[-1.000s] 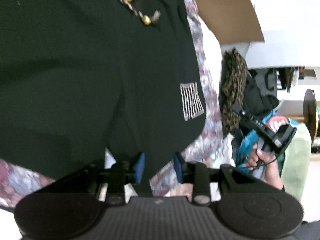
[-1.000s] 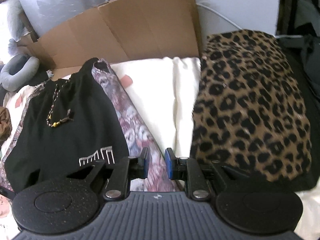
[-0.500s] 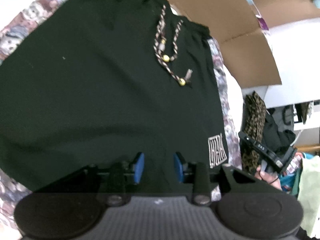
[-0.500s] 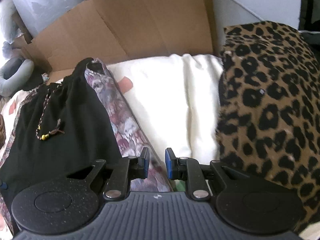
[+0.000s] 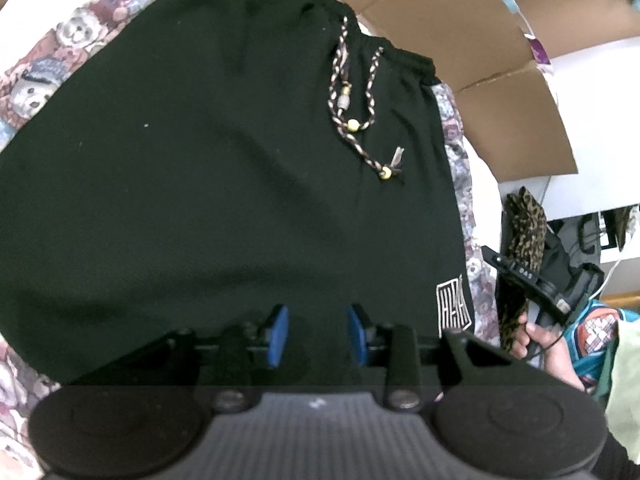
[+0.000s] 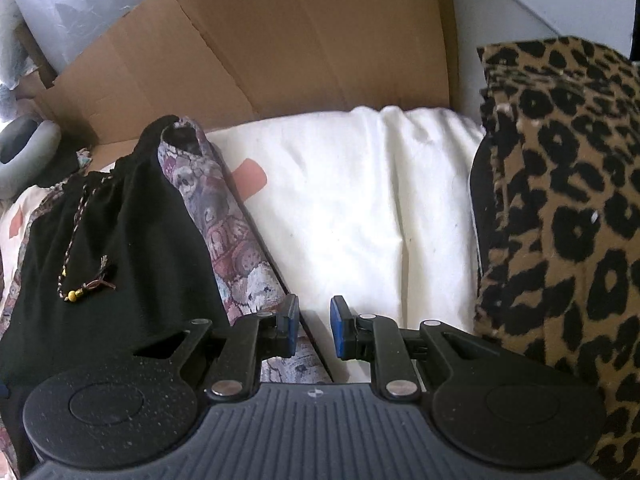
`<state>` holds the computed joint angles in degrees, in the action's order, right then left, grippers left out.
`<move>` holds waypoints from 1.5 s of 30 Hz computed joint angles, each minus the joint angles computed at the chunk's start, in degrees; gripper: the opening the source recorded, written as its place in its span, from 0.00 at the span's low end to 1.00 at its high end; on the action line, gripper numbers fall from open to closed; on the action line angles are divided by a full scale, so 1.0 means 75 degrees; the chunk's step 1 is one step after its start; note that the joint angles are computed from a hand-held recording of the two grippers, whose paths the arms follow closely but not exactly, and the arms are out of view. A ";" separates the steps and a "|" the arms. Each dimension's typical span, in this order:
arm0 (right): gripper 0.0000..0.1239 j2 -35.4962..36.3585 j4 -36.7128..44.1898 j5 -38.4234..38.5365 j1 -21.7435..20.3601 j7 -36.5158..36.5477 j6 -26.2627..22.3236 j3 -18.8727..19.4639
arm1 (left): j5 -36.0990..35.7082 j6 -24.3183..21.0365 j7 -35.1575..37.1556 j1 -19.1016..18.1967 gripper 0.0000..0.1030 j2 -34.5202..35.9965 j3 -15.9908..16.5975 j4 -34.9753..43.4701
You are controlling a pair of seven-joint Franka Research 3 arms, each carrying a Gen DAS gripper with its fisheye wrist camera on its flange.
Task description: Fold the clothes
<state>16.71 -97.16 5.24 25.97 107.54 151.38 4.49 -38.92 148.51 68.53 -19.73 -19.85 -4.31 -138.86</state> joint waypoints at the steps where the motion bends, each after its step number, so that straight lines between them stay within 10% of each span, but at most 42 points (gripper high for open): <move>1: 0.14 0.0001 -0.0011 0.0022 -0.0001 -0.0008 0.0005 0.0012 | 0.0003 -0.0015 -0.0001 0.0001 0.34 -0.0005 0.0000 -0.0006; 20: 0.15 0.0314 0.0350 0.0632 -0.0082 -0.0702 -0.0238 0.0174 | 0.0437 -0.0039 -0.0176 0.0162 0.34 -0.0090 -0.0054 -0.0129; 45: 0.00 0.0638 0.1224 -0.1590 0.0463 -0.0618 -0.1414 -0.0250 | 0.2067 0.0163 -0.1001 0.0595 0.33 -0.0346 0.0048 -0.0346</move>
<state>21.50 -87.99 -6.69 29.44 102.91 140.77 2.62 -23.42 149.73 61.03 -15.27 -22.45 -3.95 -141.45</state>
